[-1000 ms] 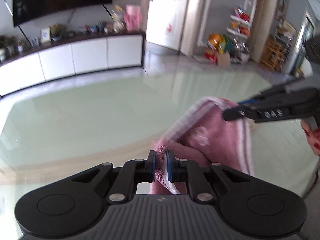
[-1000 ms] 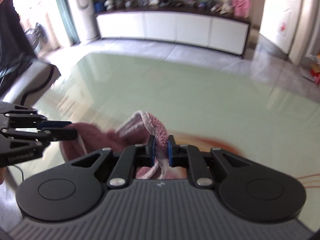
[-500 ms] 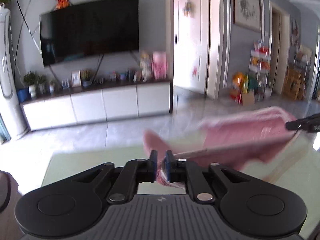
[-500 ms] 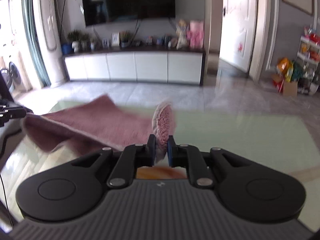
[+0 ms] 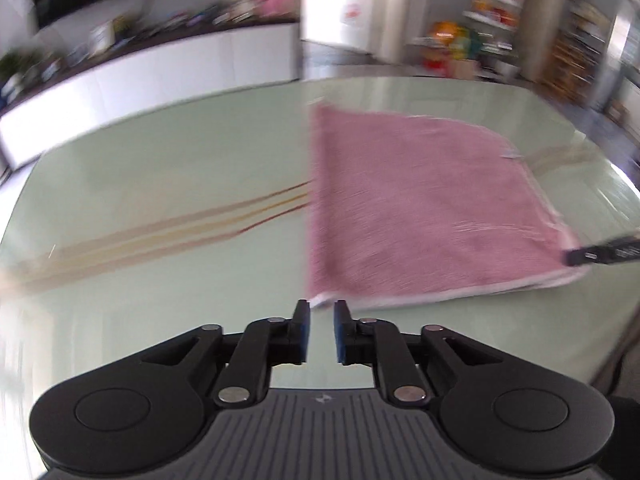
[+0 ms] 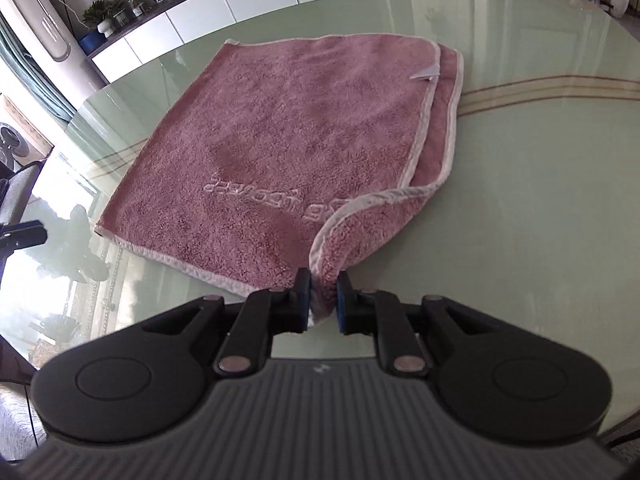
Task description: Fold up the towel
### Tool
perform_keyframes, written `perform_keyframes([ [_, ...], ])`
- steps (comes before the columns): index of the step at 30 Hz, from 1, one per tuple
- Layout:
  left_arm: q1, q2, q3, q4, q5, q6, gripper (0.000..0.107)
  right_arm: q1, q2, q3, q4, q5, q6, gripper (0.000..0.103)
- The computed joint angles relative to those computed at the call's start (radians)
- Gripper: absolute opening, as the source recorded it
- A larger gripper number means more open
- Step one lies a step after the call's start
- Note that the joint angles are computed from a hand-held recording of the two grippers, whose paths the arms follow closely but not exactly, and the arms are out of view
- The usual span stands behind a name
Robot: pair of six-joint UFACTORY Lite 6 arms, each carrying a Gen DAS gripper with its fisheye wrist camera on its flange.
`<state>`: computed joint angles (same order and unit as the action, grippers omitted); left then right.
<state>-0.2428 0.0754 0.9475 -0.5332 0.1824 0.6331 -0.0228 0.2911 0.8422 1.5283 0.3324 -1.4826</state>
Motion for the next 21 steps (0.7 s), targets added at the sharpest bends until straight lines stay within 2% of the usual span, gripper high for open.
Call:
perform_keyframes([
  [2,-0.1,0.061,0.071,-0.019,-0.008,0.092,0.023,-0.031,0.017,-0.003,0.041,0.028,-0.05,0.034],
  [7,-0.298,0.259,0.203,0.058,-0.055,0.121,0.023,-0.092,0.02,-0.02,0.016,0.068,-0.06,0.034],
  [11,-0.383,0.441,0.356,-0.118,-0.057,0.304,0.023,-0.166,0.033,-0.027,-0.008,0.154,-0.068,0.029],
  [13,-0.4,0.513,0.436,-0.247,-0.02,0.426,0.023,-0.199,0.068,-0.017,0.015,0.199,-0.13,0.027],
  [15,-0.422,0.592,0.528,-0.266,0.002,0.44,0.023,-0.23,0.082,-0.015,0.014,0.24,-0.16,0.025],
  [18,-0.449,0.708,0.677,-0.134,0.028,0.307,0.023,-0.263,0.107,0.001,-0.006,0.282,-0.176,0.018],
  [20,-0.462,0.779,0.775,-0.054,0.074,0.238,0.023,-0.29,0.109,-0.001,-0.035,0.308,-0.182,0.01],
  [21,-0.466,0.808,0.814,-0.013,0.093,0.201,0.023,-0.296,0.118,0.005,-0.039,0.319,-0.183,0.009],
])
